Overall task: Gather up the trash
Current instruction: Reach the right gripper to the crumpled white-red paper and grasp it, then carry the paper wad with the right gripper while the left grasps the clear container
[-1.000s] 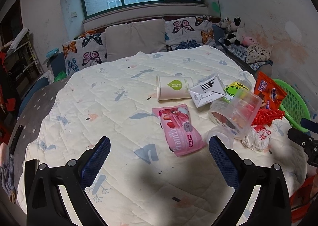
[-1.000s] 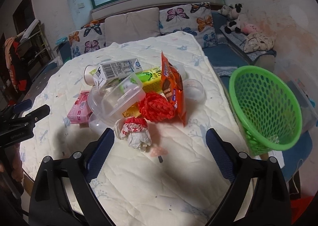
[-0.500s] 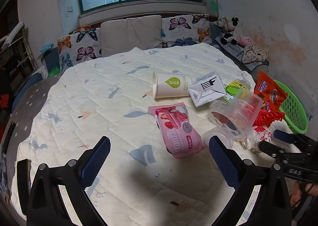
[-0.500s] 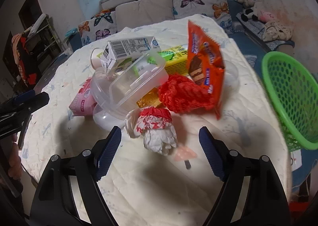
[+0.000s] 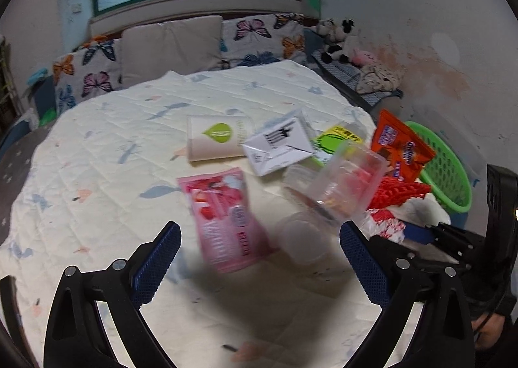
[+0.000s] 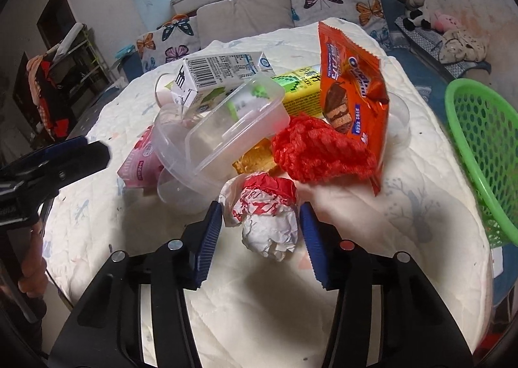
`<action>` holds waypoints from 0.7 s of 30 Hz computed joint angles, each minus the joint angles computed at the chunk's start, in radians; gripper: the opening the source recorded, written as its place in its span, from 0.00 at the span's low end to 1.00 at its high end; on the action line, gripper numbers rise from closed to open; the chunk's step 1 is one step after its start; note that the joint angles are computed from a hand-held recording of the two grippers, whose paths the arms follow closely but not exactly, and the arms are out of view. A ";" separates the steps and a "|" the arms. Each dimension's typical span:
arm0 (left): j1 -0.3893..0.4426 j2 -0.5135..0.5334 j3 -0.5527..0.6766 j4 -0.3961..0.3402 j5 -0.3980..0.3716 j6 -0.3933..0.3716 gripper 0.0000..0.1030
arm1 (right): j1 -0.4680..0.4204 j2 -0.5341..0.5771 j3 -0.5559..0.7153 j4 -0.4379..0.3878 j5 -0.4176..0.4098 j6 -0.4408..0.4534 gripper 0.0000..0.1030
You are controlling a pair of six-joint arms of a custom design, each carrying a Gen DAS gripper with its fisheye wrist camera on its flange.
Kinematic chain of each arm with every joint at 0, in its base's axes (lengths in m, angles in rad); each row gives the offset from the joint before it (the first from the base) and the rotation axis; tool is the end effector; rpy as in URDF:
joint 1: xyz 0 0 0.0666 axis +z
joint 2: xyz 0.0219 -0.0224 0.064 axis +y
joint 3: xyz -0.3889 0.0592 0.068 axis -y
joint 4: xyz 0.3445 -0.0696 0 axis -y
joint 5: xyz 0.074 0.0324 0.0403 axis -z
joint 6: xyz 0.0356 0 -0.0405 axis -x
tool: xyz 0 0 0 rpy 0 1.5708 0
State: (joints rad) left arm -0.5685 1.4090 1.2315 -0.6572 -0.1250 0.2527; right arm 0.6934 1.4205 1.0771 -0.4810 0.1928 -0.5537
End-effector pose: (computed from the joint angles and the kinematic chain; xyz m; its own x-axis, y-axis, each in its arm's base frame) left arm 0.3719 -0.2328 0.3834 -0.7206 0.1660 -0.6732 0.2928 0.9530 -0.0784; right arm 0.3346 0.2687 0.3292 -0.7575 0.0415 -0.6515 -0.1516 0.9595 0.2374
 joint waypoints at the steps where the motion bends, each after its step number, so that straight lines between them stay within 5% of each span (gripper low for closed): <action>1: -0.002 0.008 0.007 0.000 0.011 0.004 0.90 | 0.002 -0.008 -0.007 0.001 0.004 -0.002 0.48; 8: 0.006 0.083 0.080 -0.025 0.133 0.055 0.70 | 0.019 -0.069 -0.057 0.005 0.034 -0.034 0.47; 17: 0.025 0.139 0.142 -0.045 0.280 0.119 0.63 | 0.023 -0.126 -0.101 0.003 0.058 -0.062 0.46; 21: 0.025 0.143 0.154 -0.049 0.286 0.123 0.63 | 0.025 -0.137 -0.112 0.008 0.064 -0.069 0.46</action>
State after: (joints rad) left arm -0.5435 1.5522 1.3851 -0.7063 0.1610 0.3752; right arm 0.7187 1.2837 0.9656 -0.4729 0.2565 -0.6229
